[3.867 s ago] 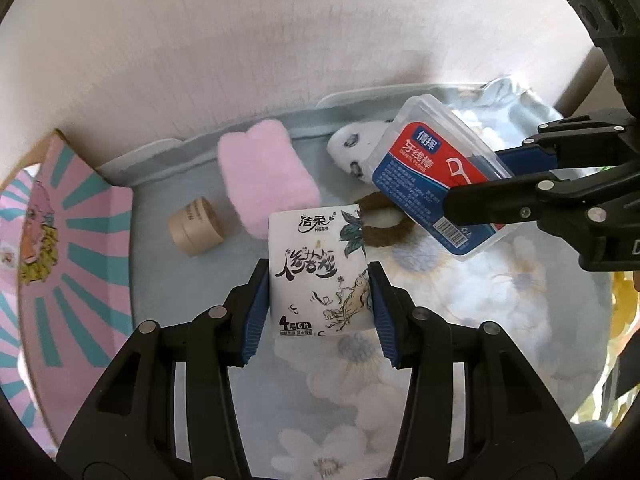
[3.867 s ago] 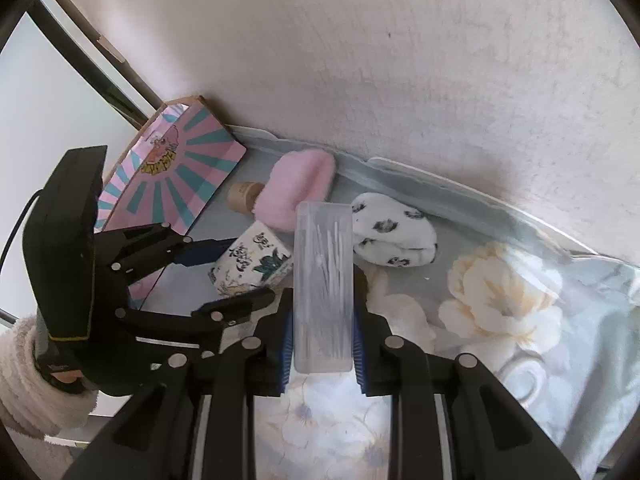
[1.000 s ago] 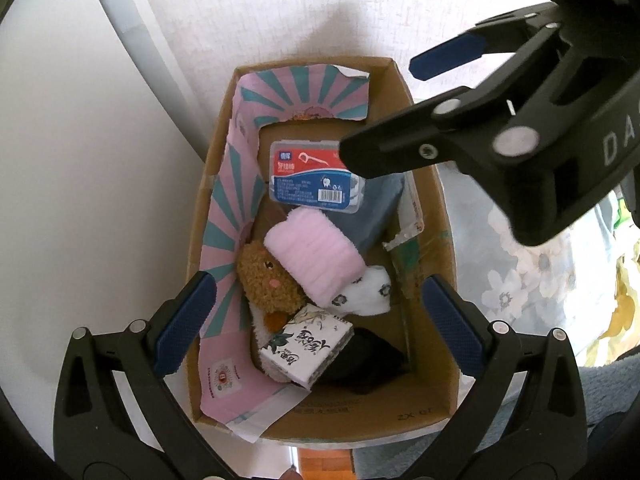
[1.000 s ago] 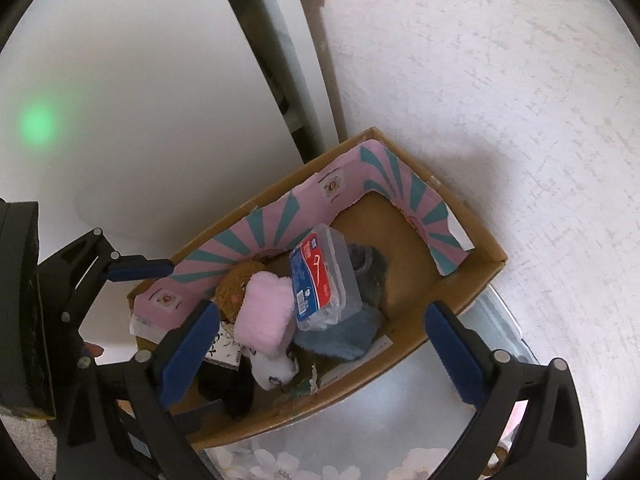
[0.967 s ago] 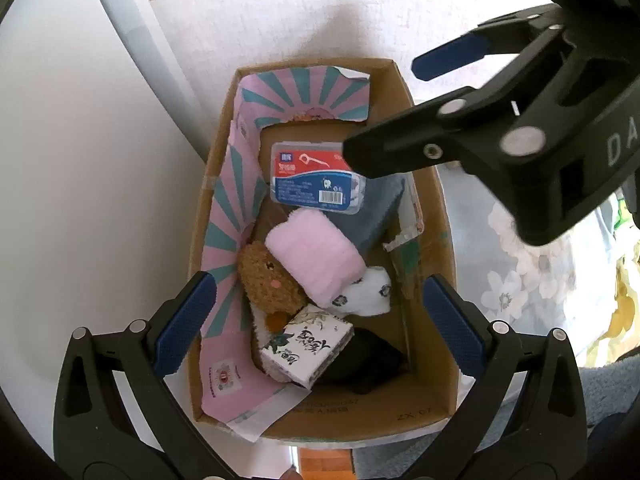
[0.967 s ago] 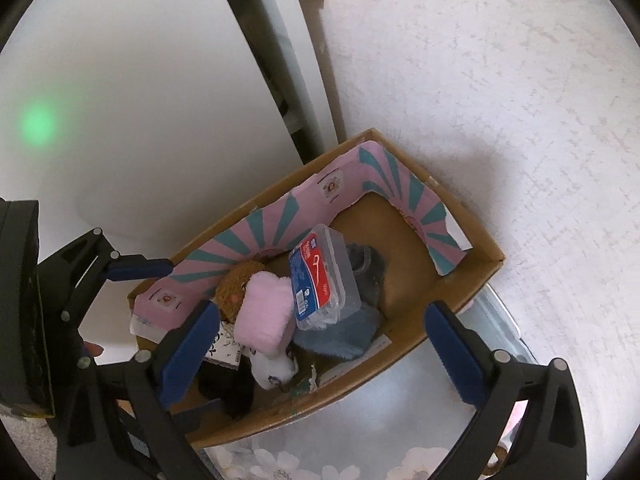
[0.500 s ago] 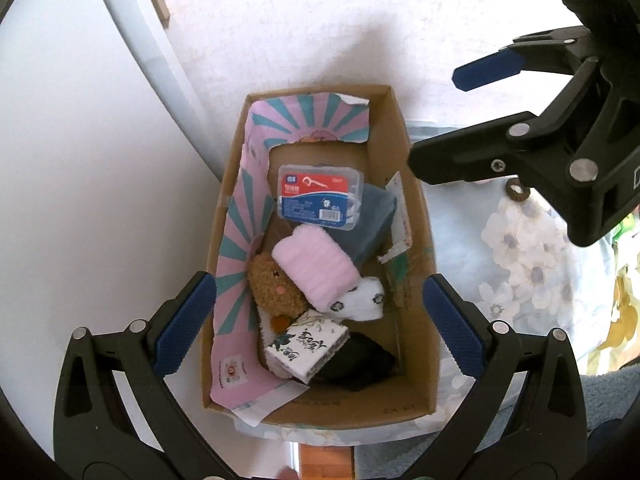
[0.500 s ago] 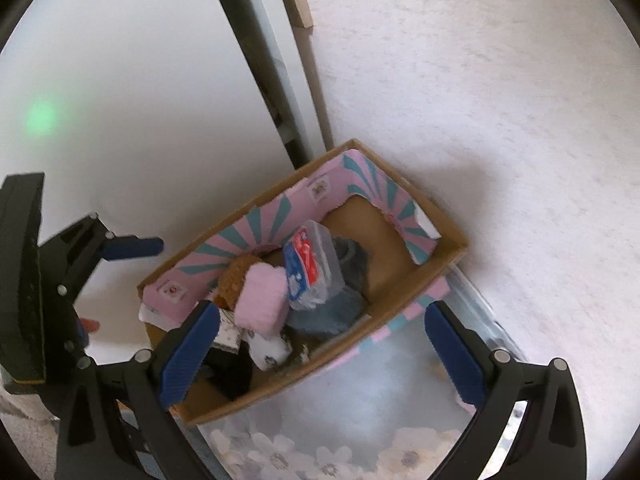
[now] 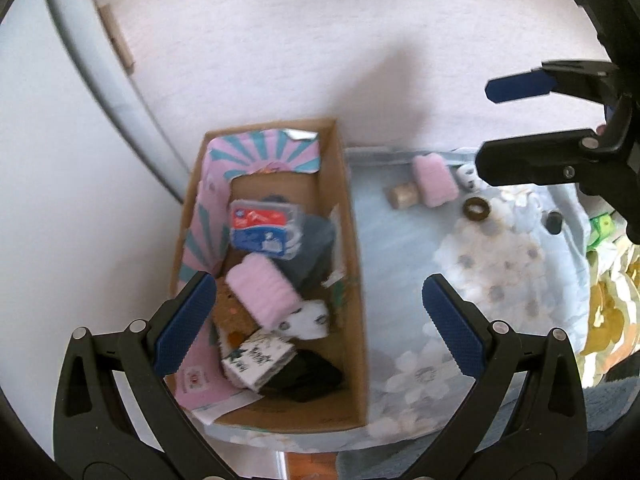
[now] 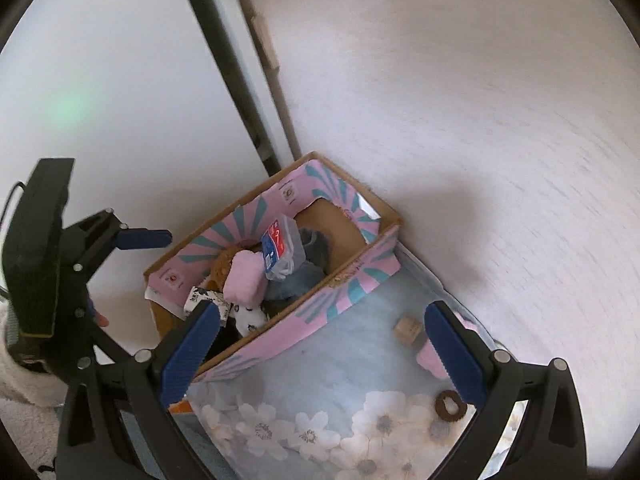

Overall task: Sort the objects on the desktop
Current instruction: 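Move both open grippers back to the pink wristband and panda sock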

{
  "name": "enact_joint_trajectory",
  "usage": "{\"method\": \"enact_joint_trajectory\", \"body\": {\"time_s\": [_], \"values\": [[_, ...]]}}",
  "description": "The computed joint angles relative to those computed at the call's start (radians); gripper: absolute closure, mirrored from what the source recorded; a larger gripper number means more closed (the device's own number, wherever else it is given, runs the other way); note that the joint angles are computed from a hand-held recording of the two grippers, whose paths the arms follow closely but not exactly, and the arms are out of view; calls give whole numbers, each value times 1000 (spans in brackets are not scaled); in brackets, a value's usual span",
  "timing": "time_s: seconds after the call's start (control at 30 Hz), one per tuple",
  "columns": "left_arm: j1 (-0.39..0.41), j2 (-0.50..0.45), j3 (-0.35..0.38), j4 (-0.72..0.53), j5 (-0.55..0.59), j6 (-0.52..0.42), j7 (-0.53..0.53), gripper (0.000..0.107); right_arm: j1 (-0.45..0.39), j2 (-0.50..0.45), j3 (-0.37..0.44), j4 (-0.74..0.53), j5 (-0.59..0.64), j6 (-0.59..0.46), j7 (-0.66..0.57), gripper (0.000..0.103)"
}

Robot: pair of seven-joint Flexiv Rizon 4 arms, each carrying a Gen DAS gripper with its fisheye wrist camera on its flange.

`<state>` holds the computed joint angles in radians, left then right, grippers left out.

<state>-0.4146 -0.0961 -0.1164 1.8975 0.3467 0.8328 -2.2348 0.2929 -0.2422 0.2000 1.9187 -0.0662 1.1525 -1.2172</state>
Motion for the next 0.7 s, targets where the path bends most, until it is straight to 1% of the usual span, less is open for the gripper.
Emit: {"method": "enact_joint_trajectory", "body": {"time_s": [0.07,0.13,0.2,0.33,0.47,0.53,0.7], "values": [[-6,-14,-8,-22,6,1,-3,4,7,32,-22,45,-43,10,46,1],[-17,-32,-12,-50,21,-4,-14,4,11,71,-47,102,-105,18,118,1],[-29,-51,-13,-74,27,2,-23,4,-5,110,-52,158,-125,37,170,1],[-53,-91,-11,-114,27,21,-27,4,-37,175,-67,260,-212,46,282,1],[-80,-156,-9,-164,8,33,-8,4,-79,223,-61,347,-219,48,329,1],[-95,-197,-7,-192,-9,37,8,4,-99,243,-62,397,-249,54,367,1],[-140,-302,19,-278,-36,42,7,4,-147,275,-63,514,-279,118,441,1]]}}
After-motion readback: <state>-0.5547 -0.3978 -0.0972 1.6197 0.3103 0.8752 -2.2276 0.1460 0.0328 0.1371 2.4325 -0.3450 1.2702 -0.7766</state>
